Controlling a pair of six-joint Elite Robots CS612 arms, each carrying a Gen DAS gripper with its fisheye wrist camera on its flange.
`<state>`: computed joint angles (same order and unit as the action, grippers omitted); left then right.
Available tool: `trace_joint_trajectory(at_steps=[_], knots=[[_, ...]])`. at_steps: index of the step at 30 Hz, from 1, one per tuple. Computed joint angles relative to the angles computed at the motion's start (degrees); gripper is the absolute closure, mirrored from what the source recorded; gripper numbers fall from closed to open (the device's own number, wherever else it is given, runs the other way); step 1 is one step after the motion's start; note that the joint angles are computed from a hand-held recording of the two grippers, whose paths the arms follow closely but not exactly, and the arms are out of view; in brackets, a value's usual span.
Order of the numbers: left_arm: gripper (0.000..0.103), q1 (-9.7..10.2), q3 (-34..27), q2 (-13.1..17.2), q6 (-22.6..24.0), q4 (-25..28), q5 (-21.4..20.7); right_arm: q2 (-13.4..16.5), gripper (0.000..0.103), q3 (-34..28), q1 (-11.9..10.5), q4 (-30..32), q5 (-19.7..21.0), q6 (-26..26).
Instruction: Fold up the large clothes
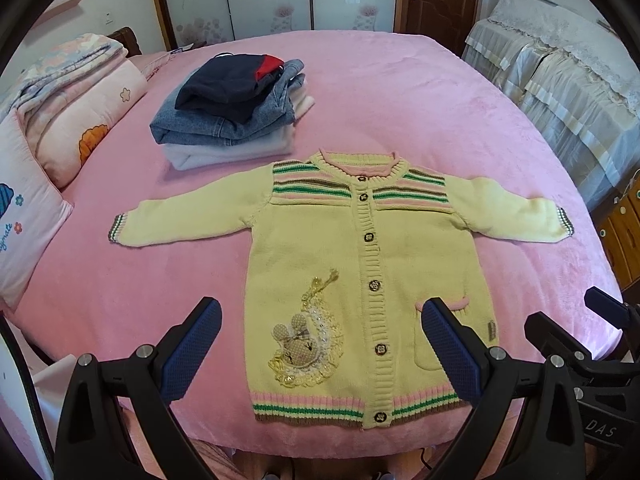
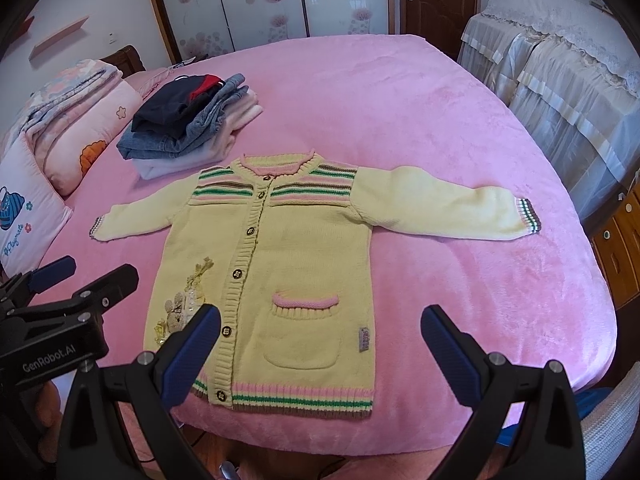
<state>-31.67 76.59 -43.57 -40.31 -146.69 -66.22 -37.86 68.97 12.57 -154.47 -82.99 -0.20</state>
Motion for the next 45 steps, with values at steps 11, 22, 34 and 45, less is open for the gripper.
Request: trace_joint_trajectory(at_steps=[11,22,34,45], knots=[[0.003,0.48,-6.54,3.72,1.74,2.16,1.04,2.7,0.002,-4.25,-0.99,1.01,0.54,-0.3],[0.004,0.65,-12.74,6.85,3.24,3.82,1.88,4.81,0.002,-8.55,-1.81,-0.08,0.61,-0.22],[0.004,1.19,-14.09,7.3,3.32,3.43,0.45,5.05,0.002,-9.8,-1.55,-2.66,0.56,-1.13],[0.004,1.48,-21.46,11.24,6.37,3.47,1.39,6.91,0.002,-13.04,-1.65,-6.64,-6.35,-0.47]])
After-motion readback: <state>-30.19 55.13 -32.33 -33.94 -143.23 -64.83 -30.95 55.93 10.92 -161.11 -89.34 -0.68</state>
